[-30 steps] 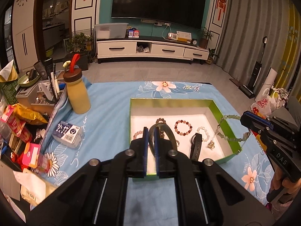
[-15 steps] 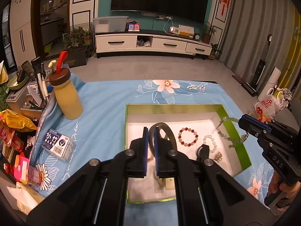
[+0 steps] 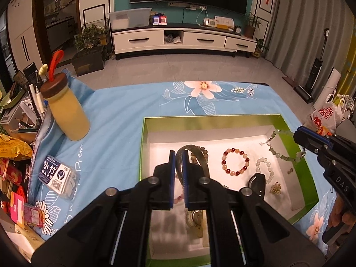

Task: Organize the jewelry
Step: 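Carry the silver bangle and jade bracelet into the green box with both tools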

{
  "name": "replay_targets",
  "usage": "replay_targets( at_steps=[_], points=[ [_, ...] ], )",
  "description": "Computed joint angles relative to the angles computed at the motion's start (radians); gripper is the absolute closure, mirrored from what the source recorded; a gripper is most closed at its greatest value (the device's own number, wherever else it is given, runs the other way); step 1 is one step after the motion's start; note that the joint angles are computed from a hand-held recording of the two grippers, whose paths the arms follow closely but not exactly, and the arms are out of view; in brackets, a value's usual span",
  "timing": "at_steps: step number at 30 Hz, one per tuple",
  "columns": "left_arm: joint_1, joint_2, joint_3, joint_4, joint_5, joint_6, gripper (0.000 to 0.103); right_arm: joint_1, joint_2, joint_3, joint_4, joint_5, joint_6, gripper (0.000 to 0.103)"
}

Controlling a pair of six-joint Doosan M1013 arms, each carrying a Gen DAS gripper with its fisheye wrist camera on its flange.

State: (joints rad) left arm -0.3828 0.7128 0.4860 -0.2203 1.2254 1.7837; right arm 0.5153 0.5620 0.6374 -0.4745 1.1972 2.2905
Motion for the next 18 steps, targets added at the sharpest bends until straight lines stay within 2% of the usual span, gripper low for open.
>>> replay_targets(
  at_steps=[18],
  points=[
    [-0.018, 0.067, -0.100, 0.055, 0.065, -0.006, 0.097, -0.024, 0.015, -0.009, 0.035, 0.030, -0.007, 0.096]
  ],
)
